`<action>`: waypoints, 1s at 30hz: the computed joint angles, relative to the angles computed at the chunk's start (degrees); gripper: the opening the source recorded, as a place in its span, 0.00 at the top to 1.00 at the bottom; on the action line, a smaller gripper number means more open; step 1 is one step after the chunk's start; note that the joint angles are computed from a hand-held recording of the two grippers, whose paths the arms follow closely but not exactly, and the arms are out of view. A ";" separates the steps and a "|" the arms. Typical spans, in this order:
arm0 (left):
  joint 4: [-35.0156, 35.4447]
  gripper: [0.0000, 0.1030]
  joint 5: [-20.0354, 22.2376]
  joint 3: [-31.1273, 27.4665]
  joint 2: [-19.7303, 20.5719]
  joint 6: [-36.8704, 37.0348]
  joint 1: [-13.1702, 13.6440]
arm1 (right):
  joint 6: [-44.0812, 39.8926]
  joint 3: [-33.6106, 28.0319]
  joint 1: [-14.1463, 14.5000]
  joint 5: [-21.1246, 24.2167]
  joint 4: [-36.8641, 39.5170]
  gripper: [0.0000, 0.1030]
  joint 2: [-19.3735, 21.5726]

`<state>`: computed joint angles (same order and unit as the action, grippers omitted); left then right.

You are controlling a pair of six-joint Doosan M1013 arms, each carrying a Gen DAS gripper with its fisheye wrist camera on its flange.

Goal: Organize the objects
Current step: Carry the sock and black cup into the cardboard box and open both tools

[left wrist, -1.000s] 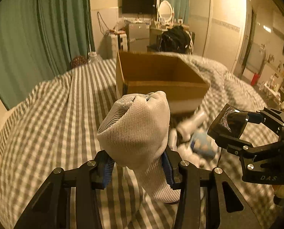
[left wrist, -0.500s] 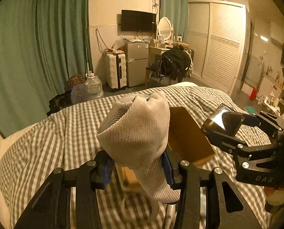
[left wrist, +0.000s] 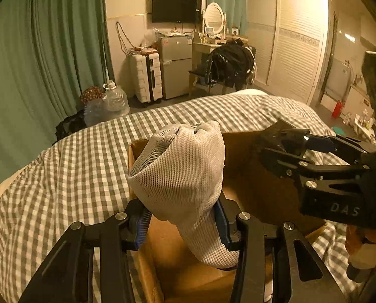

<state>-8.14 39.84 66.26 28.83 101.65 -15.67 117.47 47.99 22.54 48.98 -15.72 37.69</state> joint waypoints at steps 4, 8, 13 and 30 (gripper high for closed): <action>-1.68 0.54 0.61 -0.79 0.99 1.31 0.32 | 0.33 1.01 -0.15 -0.71 0.18 0.26 0.34; -3.96 0.43 0.74 -0.40 0.89 4.36 0.55 | 0.26 1.22 -0.42 -1.34 1.27 0.24 0.40; -7.38 0.14 -3.06 3.25 -1.71 7.98 0.73 | 2.76 3.78 -0.28 -4.95 0.47 0.15 -1.74; -5.57 0.08 -10.21 16.43 -13.13 2.69 2.21 | 12.71 16.47 5.09 -3.21 -18.10 0.15 -12.79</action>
<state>-13.71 29.63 82.70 15.70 104.34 -13.46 130.18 64.46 27.63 45.77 -33.82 24.90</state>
